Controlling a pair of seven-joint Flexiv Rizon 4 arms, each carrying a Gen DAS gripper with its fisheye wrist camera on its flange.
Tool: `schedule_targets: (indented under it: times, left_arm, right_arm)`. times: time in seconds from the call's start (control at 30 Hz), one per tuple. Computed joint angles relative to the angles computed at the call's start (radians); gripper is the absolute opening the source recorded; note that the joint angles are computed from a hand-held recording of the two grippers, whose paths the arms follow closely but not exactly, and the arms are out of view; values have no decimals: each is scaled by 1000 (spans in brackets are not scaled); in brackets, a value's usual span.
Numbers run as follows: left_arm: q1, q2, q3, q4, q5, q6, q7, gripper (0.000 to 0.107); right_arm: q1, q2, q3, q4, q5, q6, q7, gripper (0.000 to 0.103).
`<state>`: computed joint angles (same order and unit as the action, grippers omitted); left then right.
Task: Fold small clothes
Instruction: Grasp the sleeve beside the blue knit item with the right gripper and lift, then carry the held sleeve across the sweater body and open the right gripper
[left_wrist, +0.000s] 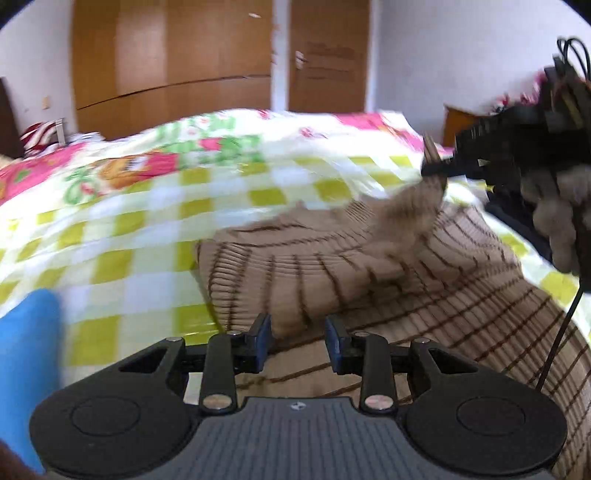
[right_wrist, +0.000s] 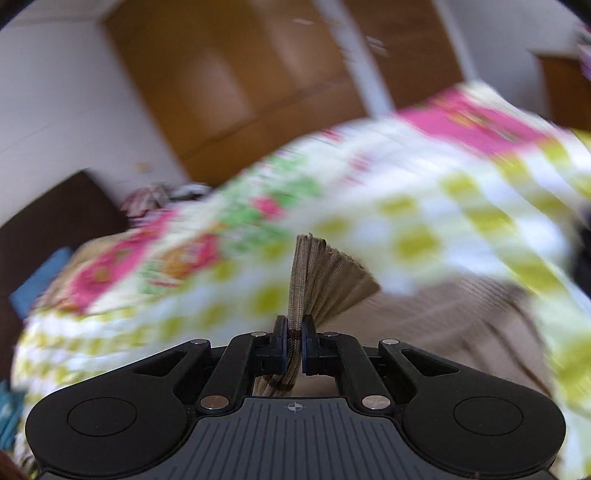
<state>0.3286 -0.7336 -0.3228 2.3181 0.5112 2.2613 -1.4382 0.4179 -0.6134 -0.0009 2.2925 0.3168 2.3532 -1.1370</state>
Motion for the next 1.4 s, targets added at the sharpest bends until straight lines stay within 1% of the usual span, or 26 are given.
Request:
schedule_targets:
  times: [0.07,0.13,0.2,0.23,0.27,0.37,0.47,0.5,0.53,0.57,0.63,0.7,0.77,0.8,0.87,0.9,0.93,0.97,1.07,1.17,1.23,1.27,1.3,1.33,1.37,1.4]
  left_arm:
    - [-67,3,21,-16,-40,-47,27,46]
    - [-126,2,44,-29,-81,-82,61,46]
    - [-183,3,74,-28,-124,-84,93,46]
    - [-205,7,85,-24,-140,-80,107,46]
    - [-221,8,92,-24,-154,-81,119,46]
    - [-250,16,98,-29,-191,-94,145,46]
    - [-241,19,74,-39,-209,-113,146,46]
    - [-244,21,73,-43,-218,-113,146,46]
    - [-255,27,82,-43,-231,-102,146,46]
    - [-259,31,87,-42,-236,-82,143,46]
    - [-234,29,72,-40,-216,-38,125,46]
    - [-212,22,57,-44,-197,-27,101,50]
    - [-220,7,64,-55,-200,-39,97,50]
    - [-225,-3,67,-61,-202,-54,99,50]
    - [-240,-13,75,-72,-219,-114,113,50]
    - [-260,-14,92,-74,-238,-139,128,50]
    - [-274,-16,104,-71,-249,-145,140,50]
    - [-273,-19,107,-66,-249,-138,150,50]
    - [-258,-10,103,-43,-241,-104,163,50]
    - [-242,-7,100,-37,-234,-52,156,50]
    - [-274,-12,134,-49,-268,-30,159,52]
    - [-324,-16,181,-61,-311,-25,156,52]
    - [-376,-27,222,-63,-386,-9,176,52]
    - [-400,-39,238,-60,-449,6,196,53]
    - [-396,-42,247,-61,-447,5,169,57]
    - [-364,-42,237,-59,-413,3,132,58]
  right_arm:
    - [-48,-62,8,0,-7,7,31,6]
    - [-118,-111,38,2,-68,15,76,6]
    - [-210,-143,89,12,-163,40,140,8]
    - [-225,-155,95,21,-185,65,154,14]
    - [-238,-163,98,28,-209,86,164,14]
    - [-274,-168,105,38,-282,114,201,14]
    - [-290,-160,96,25,-333,64,236,14]
    - [-297,-163,98,16,-346,60,248,10]
    - [-295,-157,96,16,-348,62,254,10]
    - [-295,-150,101,19,-348,92,256,8]
    - [-287,-140,105,40,-330,218,238,7]
    - [-262,-141,97,59,-284,354,204,7]
    - [-246,-147,86,75,-245,390,200,7]
    - [-247,-155,78,82,-254,371,200,8]
    - [-231,-162,55,90,-253,251,199,8]
    - [-223,-167,48,91,-250,190,200,9]
    - [-215,-171,42,93,-248,152,195,12]
    - [-212,-177,43,94,-244,144,190,13]
    - [-220,-183,59,96,-234,184,193,13]
    - [-198,-155,41,102,-212,165,169,14]
    - [-153,-130,19,110,-159,147,136,17]
    - [-127,-117,7,117,-130,136,114,17]
    - [-93,-98,-11,120,-90,112,92,17]
    - [-61,-94,-25,122,-48,108,68,17]
    - [-33,-88,-35,131,-16,111,41,17]
    - [5,-80,-50,139,30,112,10,17]
